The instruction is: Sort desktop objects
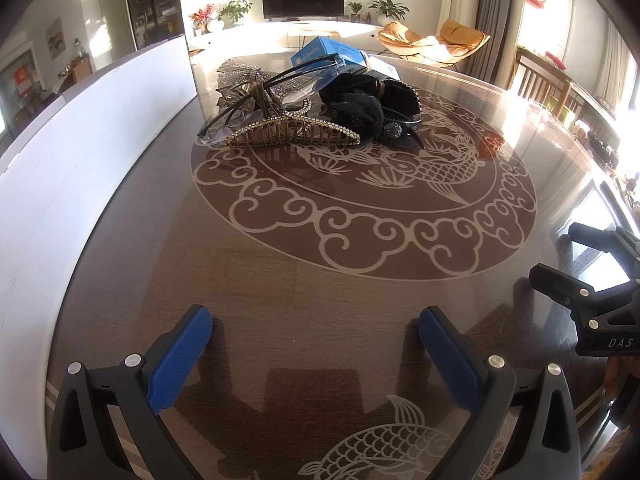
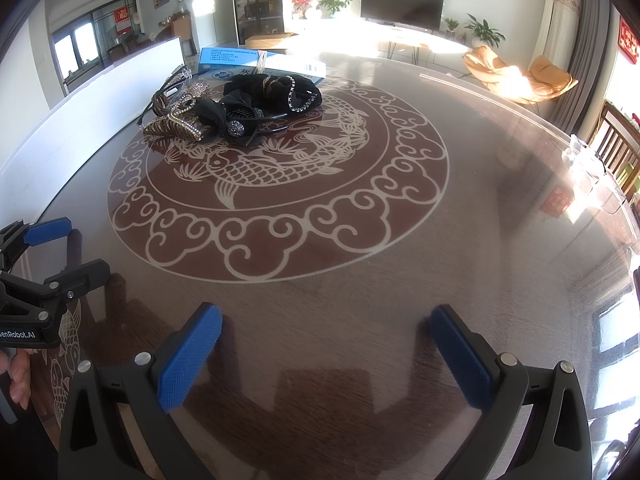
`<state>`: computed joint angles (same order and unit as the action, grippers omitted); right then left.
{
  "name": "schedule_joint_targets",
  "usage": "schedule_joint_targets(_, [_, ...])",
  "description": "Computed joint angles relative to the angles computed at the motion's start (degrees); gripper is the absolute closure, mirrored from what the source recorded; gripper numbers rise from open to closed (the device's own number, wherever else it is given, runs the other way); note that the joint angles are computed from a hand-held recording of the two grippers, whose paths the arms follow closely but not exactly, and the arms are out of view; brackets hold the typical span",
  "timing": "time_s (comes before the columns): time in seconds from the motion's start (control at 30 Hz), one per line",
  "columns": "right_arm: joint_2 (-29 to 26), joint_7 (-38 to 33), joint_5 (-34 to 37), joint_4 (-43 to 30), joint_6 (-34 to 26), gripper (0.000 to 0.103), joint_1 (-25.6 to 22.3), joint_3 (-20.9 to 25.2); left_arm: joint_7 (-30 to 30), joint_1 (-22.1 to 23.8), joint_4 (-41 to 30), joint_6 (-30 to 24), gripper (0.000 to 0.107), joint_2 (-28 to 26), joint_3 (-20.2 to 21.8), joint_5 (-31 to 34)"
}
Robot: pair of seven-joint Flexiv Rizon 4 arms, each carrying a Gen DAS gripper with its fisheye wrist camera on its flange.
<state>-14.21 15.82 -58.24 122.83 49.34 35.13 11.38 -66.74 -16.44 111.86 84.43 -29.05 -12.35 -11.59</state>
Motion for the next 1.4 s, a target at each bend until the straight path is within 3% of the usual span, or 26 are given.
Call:
schedule_joint_targets(0.53, [0.0, 0.2, -0.4, 0.1, 0.7, 0.0, -0.2, -0.1, 0.0, 0.2, -0.1, -0.1, 0.004, 0.0, -0.2, 0.0])
schedule_joint_targets(0.7, [-4.0, -8.2, -4.5, -3.2, 9.8, 0.0, -3.6, -3.4, 0.1, 0.3, -0.1, -0.1, 0.004, 0.0, -0.2, -0.1])
schedule_joint_targets(0.87, [-8.1, -6.4, -16.2, -9.8, 18.7, 0.0, -5.9, -9.8, 0.3, 0.4, 0.0, 0.0, 0.004, 0.0, -0.5, -0.2])
schedule_joint_targets(0.93, [-11.0, -10.1, -16.5, -14.0, 21.8, 0.001, -7.0, -10.1, 0.6, 1.1, 0.6, 0.0, 0.004, 0.5, -1.2, -0.6])
schedule_joint_targets(1.0, [-14.3, -18.2, -11.0, -18.2, 22.3, 0.009, -7.2, -9.2, 0.8, 1.3, 0.6, 0.1, 0.004, 0.6, -1.3, -0.8])
schedule_joint_targets(1.03, [-16.0, -23.6, -6.3, -20.3, 21.1, 0.022, -7.3, -8.1, 0.9, 1.3, 0.7, 0.1, 0.004, 0.6, -1.3, -0.9])
schedule_joint_targets(1.07, [-17.3, -28.0, -2.2, -22.1, 19.2, 0.027, -7.2, -7.0, 0.9, 1.3, 0.7, 0.1, 0.004, 0.6, -1.4, -0.9])
schedule_joint_targets(1.13, [-19.1, -32.2, 1.5, -24.1, 18.1, 0.027, -6.6, -6.9, 1.1, 1.4, 0.6, 0.2, 0.004, 0.4, -1.6, -1.2])
schedule_joint_targets(1.2, [-20.1, -35.7, 6.4, -25.0, 18.7, 0.046, -6.6, -6.0, 1.5, 2.0, 0.8, 0.3, 0.004, 0.5, -2.3, -1.6])
schedule_joint_targets(1.23, [-19.5, -34.3, 5.6, -24.3, 19.2, 0.055, -5.5, -7.3, 1.6, 2.2, 0.9, 0.3, 0.004, 0.5, -2.5, -1.8])
schedule_joint_targets(1.4, [-16.8, -33.8, 7.3, -18.9, 25.9, 0.056, -1.4, -9.6, 1.7, 2.0, 0.9, 0.2, 0.004, 0.7, -2.3, -2.0])
